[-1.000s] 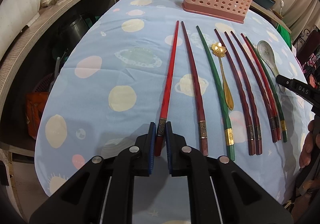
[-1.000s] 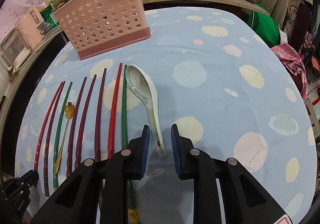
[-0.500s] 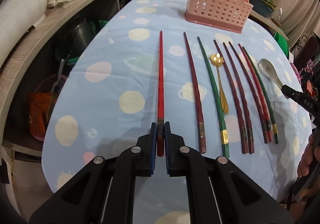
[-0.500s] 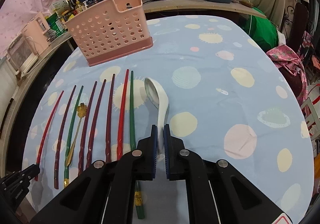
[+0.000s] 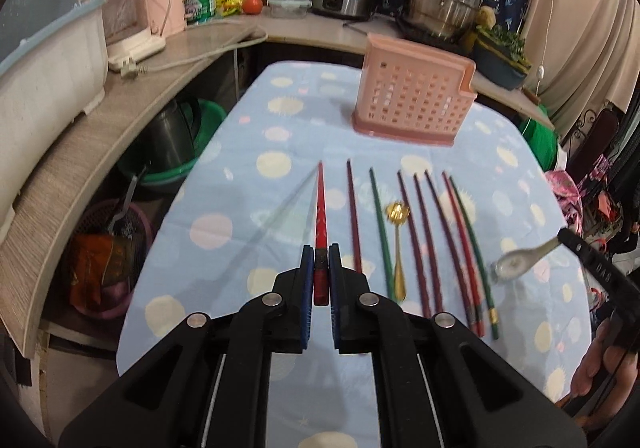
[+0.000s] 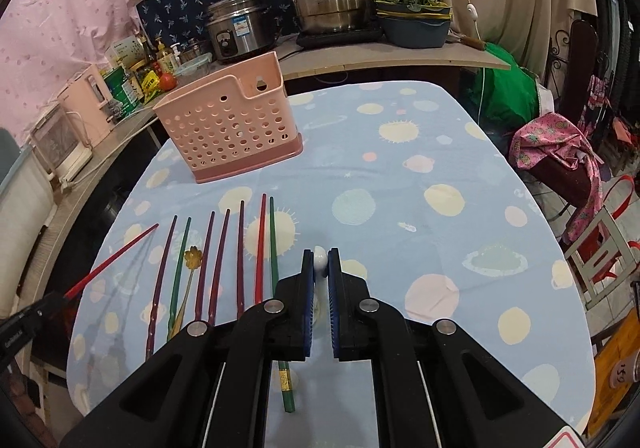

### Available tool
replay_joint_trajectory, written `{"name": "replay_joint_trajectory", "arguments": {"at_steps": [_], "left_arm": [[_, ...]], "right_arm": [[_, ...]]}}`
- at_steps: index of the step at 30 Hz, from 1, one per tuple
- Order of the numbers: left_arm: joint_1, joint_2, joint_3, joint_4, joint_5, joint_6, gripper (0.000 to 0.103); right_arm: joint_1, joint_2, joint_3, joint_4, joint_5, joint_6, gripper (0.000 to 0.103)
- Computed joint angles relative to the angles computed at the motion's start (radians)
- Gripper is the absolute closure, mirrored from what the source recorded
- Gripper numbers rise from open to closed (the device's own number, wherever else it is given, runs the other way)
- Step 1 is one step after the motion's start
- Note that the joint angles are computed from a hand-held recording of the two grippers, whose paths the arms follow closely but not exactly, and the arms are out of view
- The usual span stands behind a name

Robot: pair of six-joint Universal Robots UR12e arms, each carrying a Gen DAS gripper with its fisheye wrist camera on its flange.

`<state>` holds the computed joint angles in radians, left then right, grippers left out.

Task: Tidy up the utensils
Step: 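Lift the red chopstick with the left tool while the right tool carries the spoon to the pink basket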

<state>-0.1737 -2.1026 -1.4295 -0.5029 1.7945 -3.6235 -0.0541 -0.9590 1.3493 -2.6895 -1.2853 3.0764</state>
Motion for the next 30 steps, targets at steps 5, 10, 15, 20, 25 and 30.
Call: {"name": "replay_joint_trajectory", "arguments": {"at_steps": [5,10,15,20,25,30], "left_arm": [[0.013,-0.007,0.048,0.027,0.003,0.008,0.096],[0.023,-0.026,0.118,0.04,0.033,0.032,0.096],[0.036,-0.057,0.204,0.03,0.026,0.049,0.096],[0.045,-0.094,0.3,0.027,0.016,0.067,0.096],[0.047,-0.144,0.426,0.037,0.036,0.092,0.096],[0.049,-0.206,0.569,0.058,0.057,0.106,0.096]], "right_arm": [[-0.004,0.0,-0.015,-0.003,0.023,0.006,0.096],[-0.001,0.022,-0.067,0.001,0.035,0.002,0.096],[0.001,0.061,-0.153,0.039,0.07,0.006,0.096],[0.008,0.123,-0.279,0.074,0.085,0.035,0.096],[0.02,0.2,-0.435,0.122,0.095,0.062,0.096],[0.035,0.286,-0.608,0.172,0.1,0.076,0.096]]}}
